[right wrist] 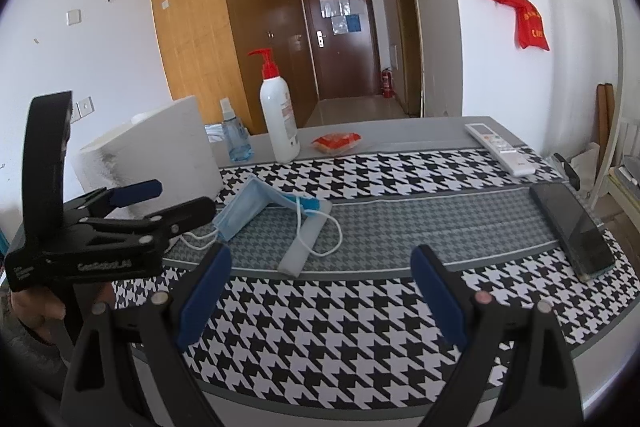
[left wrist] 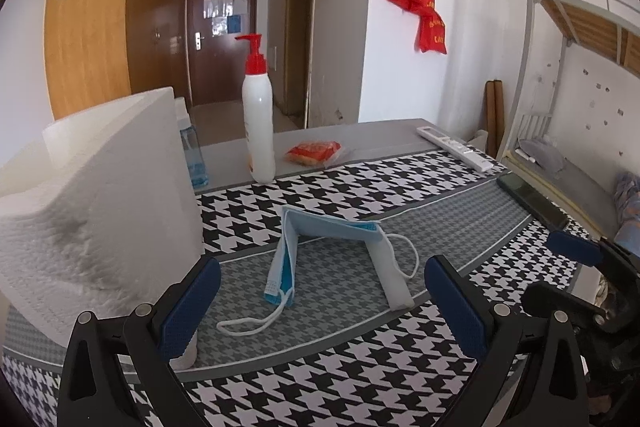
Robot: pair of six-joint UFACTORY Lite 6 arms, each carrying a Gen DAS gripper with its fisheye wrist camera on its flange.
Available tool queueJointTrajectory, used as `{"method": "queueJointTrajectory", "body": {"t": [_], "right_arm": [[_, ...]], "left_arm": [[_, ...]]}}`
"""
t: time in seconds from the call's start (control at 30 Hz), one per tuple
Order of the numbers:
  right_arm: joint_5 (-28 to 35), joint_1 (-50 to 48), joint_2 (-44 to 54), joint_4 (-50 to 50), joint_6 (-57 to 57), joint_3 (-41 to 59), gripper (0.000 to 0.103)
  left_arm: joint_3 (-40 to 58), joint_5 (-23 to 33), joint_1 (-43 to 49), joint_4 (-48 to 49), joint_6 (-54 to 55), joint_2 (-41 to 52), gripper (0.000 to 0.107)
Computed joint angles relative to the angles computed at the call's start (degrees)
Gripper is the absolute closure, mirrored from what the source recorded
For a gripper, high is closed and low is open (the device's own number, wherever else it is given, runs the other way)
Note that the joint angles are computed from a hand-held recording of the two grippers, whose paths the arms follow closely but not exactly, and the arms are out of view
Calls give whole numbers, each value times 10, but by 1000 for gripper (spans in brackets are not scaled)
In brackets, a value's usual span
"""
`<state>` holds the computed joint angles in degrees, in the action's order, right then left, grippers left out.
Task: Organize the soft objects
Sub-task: 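Lower the left gripper onto the blue face mask's edge and close it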
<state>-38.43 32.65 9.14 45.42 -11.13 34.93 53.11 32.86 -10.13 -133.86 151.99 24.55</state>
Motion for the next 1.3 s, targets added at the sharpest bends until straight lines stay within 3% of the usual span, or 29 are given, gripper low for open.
{"method": "queueJointTrajectory", "body": {"t": [0.27,0.33,0.7,1.13,1.3], "right_arm": [[11,-14,22,-29,18,17,9],[14,-16,26,-32,20,21,9],[46,-33,72,-48,20,71,10],[92,-56,111,-88,34,117,10],[103,-60,120,-91,31,128,10]], "left_arm": [[55,-26,-11,8,-14,49,15],[69,-35,-13,16,-25,63,23],[129,-71,-14,60,-92,119,28],[214,-135,-25,157,-217,185,56],[234,-149,-28,193,-256,204,63]]}}
